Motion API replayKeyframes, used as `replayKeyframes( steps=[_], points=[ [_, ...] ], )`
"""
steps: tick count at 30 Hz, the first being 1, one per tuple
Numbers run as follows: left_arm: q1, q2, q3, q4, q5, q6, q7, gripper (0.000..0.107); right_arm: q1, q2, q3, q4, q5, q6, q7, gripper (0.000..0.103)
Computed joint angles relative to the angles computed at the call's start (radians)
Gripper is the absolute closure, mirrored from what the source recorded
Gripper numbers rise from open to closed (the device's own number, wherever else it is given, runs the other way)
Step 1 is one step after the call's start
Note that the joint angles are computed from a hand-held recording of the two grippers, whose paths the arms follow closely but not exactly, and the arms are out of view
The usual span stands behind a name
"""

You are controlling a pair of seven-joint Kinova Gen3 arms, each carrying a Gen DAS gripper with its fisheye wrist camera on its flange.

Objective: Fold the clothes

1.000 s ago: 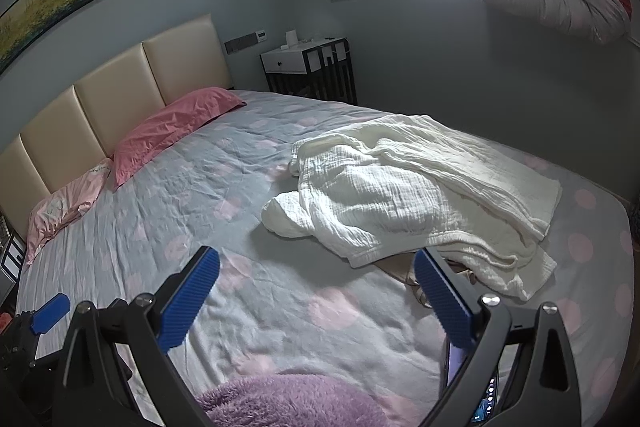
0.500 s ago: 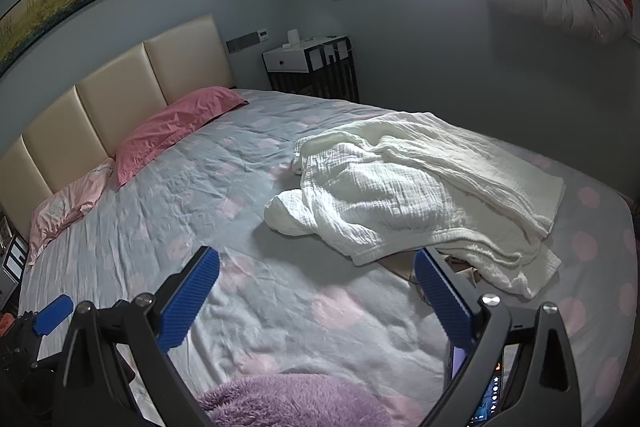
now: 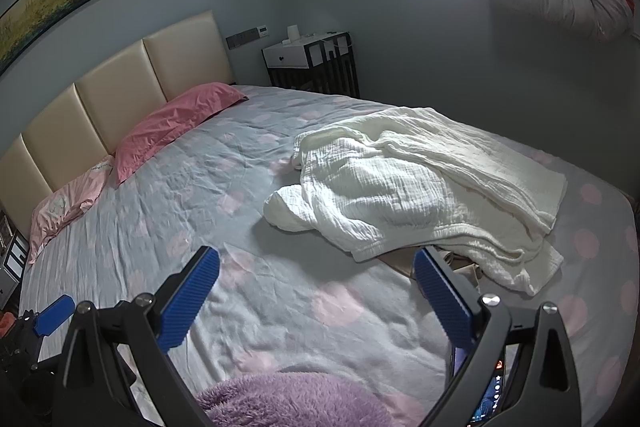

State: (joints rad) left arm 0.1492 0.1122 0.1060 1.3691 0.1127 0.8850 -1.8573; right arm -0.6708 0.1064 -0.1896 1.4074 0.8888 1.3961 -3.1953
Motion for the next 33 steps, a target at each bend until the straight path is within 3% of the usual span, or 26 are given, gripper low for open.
replayKeyframes(
  steps=[6,10,12,17,21,23,25,28,30,33],
  points=[
    [-0.008,0.015,0.003,-0.031,0.021,0.026,-0.029,0.021,0.02,-0.011,0.003,0.016,-0.019,-0.046,0.02,0.004],
    [-0.002,0.035,0.003,-0.087,0.008,0.033,-0.031,0.021,-0.058,-0.032,0.146,0.005,-0.055,-0.102,0.118,0.004],
    [-0.004,0.056,0.005,-0.133,0.015,0.053,-0.033,0.021,-0.046,-0.04,0.171,-0.018,-0.079,-0.115,0.199,0.004],
    [-0.008,0.136,0.017,-0.272,0.049,0.124,-0.041,0.021,0.171,-0.05,0.049,-0.046,-0.095,-0.138,0.403,0.005],
    [0.015,0.229,0.037,-0.404,0.063,0.203,-0.053,0.021,0.357,-0.059,0.018,-0.022,-0.213,-0.241,0.565,0.011],
    [0.036,0.282,0.05,-0.471,0.067,0.239,-0.076,0.021,0.449,-0.052,0.004,-0.012,-0.28,-0.283,0.647,0.017],
    [0.069,0.345,0.06,-0.547,0.06,0.288,-0.101,0.021,0.542,-0.039,-0.014,0.0,-0.357,-0.322,0.728,0.03],
    [0.122,0.45,0.067,-0.684,0.057,0.382,-0.125,0.021,0.671,-0.014,-0.034,0.02,-0.479,-0.376,0.85,0.037],
    [0.151,0.529,0.074,-0.777,0.063,0.444,-0.125,0.022,0.687,0.0,0.011,0.04,-0.56,-0.412,0.921,0.037],
    [0.189,0.647,0.089,-0.916,0.082,0.532,-0.098,0.024,0.607,0.028,0.146,0.063,-0.625,-0.429,0.981,0.038]
  ],
)
